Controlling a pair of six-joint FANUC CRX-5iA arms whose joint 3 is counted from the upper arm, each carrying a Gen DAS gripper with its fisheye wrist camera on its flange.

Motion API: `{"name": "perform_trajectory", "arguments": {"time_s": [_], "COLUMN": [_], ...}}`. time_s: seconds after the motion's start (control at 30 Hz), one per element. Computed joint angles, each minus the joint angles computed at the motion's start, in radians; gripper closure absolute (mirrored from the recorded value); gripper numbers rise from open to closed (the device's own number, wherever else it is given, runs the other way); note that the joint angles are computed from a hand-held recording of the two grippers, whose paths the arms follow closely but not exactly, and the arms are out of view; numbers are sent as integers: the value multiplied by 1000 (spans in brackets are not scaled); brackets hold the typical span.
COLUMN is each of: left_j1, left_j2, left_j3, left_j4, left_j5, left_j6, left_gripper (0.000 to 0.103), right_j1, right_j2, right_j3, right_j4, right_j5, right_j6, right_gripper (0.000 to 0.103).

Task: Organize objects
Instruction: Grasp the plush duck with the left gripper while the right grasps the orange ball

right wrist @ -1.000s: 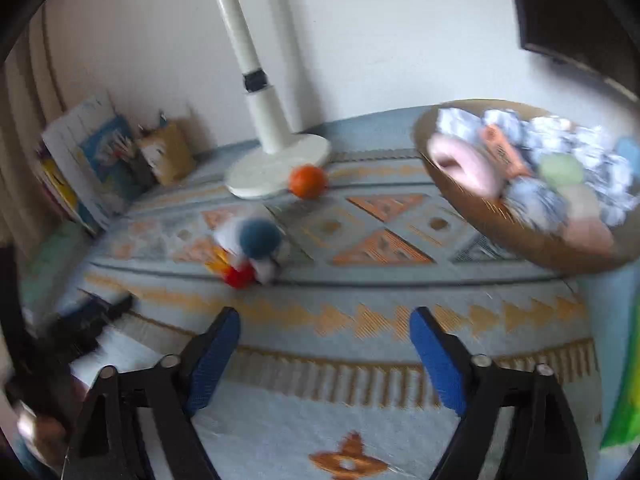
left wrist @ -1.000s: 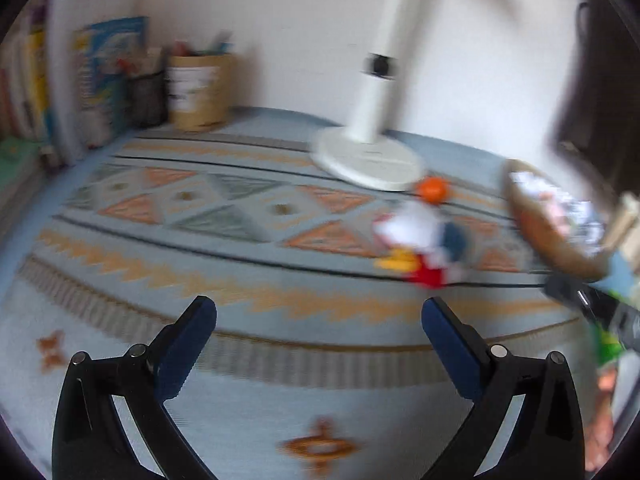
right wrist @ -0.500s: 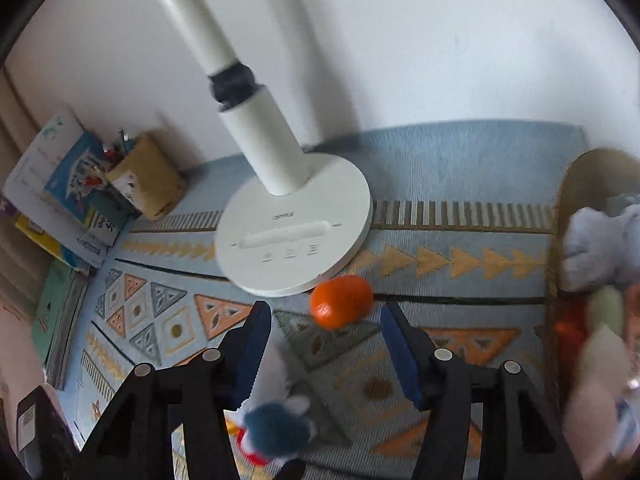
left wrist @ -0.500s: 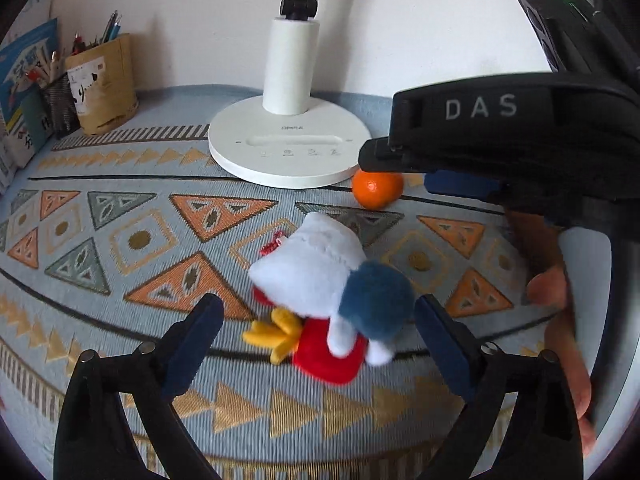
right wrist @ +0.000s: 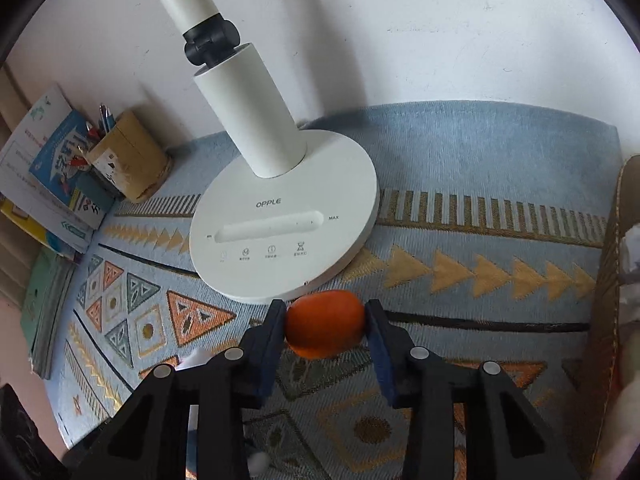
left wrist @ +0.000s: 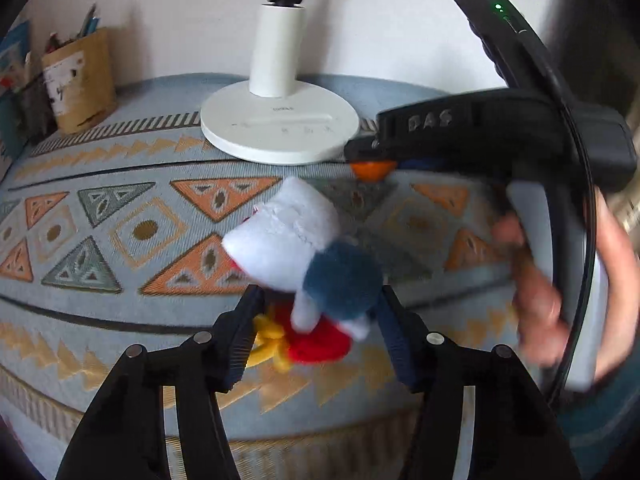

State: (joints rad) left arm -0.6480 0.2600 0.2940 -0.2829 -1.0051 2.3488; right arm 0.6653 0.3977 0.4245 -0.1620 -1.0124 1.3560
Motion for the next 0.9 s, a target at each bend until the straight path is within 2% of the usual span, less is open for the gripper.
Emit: {"name": "perform_trajectory", "arguments": {"time_s": [0.13,0.23,0.27,0.3,0.33,0.4,0.5,0.53,0.57,0.73,0.77,0.8,0.83,0.9], "left_j1": [26,44,60,80,93,114,122,116,97,34,13,-3,-18,-16], "left_j2": [-58,-85,-100,-115,-127,-141,-114,-93,-62,64,97,115,119,80], "left_j3": [-85,-124,-153,-190,-218,-267,-252,-218,-145,94,152,185,195,138], "left_j4": [63,103,139,201,244,328,347,312,224,33,-14,-49,-81,-72], "left_j5": [38,68,93,129,163,249,285,262,199,-37,-101,-140,-154,-107], "left_j6": [-105,-121,-121,-129,-131,-109,2,58,138,250,241,240,235,217], "left_gripper": [48,48,47,43,40,28,26,26,26,26,29,40,44,50], "right_j1": [-14,6,13,19,29,49,104,110,109,102,103,102,100,97], "right_j2": [-67,-173,-212,-257,-313,-382,-458,-465,-467,-473,-475,-475,-473,-472], "right_j3": [-69,-190,-237,-291,-362,-469,-634,-657,-667,-689,-694,-694,-693,-690], "right_j4": [-53,-13,4,20,53,139,366,401,405,392,387,369,355,330], "right_j5": [40,87,104,121,146,194,278,288,294,329,336,339,340,339], "right_j6": [-13,-48,-63,-81,-111,-176,-335,-356,-360,-324,-312,-296,-285,-269], "right_gripper": [64,64,64,64,64,64,64,64,64,64,64,64,64,64]}}
